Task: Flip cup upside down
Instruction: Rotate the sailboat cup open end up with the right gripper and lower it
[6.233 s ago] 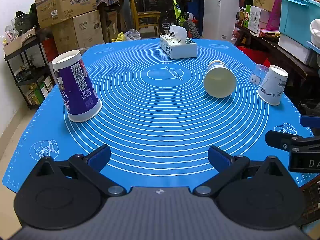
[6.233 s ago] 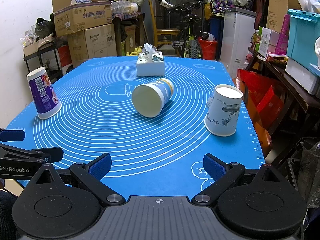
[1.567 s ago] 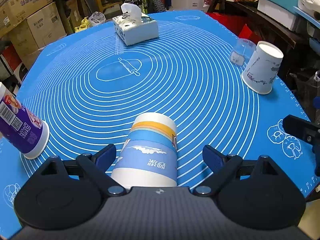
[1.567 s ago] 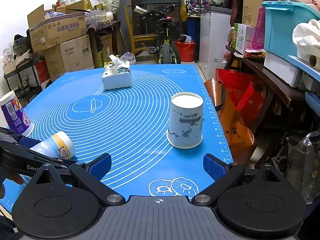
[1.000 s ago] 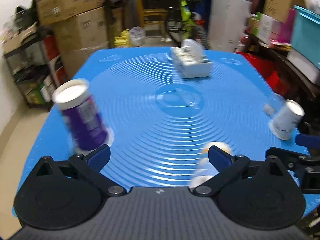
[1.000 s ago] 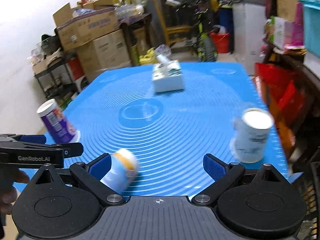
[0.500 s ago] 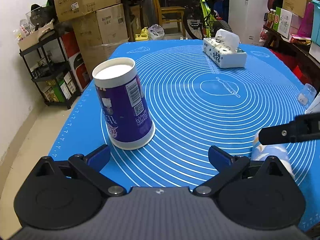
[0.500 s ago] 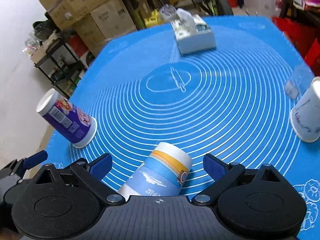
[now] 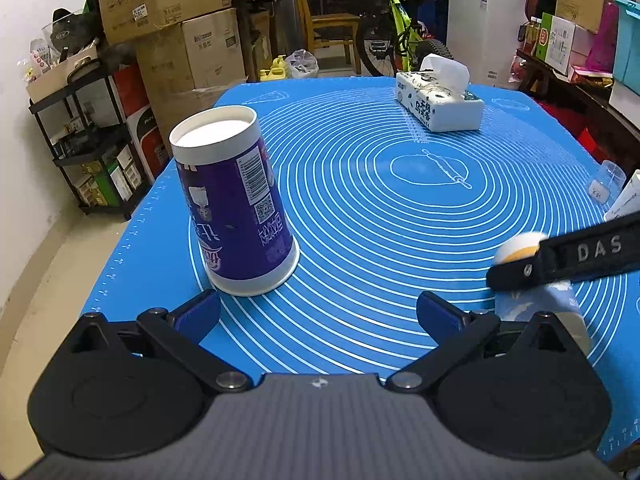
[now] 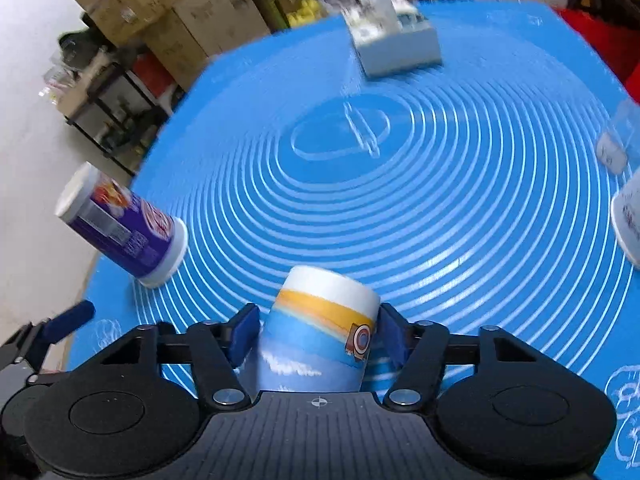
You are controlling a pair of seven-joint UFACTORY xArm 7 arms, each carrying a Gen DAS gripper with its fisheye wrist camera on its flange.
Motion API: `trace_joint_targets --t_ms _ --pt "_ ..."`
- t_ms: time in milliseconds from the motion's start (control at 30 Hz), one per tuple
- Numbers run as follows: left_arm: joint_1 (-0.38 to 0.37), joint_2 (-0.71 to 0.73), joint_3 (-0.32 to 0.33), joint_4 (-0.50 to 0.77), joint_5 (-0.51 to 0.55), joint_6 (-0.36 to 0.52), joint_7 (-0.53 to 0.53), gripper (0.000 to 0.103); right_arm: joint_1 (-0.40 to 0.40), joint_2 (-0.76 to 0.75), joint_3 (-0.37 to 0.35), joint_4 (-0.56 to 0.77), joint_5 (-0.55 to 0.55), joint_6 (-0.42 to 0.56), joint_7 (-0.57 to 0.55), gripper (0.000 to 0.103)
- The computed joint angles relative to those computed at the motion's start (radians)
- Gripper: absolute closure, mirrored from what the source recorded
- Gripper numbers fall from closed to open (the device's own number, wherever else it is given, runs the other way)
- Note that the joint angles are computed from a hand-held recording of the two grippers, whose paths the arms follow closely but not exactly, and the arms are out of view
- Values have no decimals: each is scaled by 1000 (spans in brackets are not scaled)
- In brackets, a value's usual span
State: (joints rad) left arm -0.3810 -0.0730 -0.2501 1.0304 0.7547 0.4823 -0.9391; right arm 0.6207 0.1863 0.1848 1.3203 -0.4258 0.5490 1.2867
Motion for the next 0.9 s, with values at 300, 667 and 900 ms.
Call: trace_joint_targets --t_ms 300,667,900 --pt "-10 19 1 15 6 -8 -7 0 23 -23 -30 -22 -258 6 163 39" --pt "-21 33 9 23 17 -19 -37 0 107 3 0 18 -898 336 319 39" --pt "-32 31 9 18 16 -21 -32 0 118 -33 42 -75 -962 352 330 39"
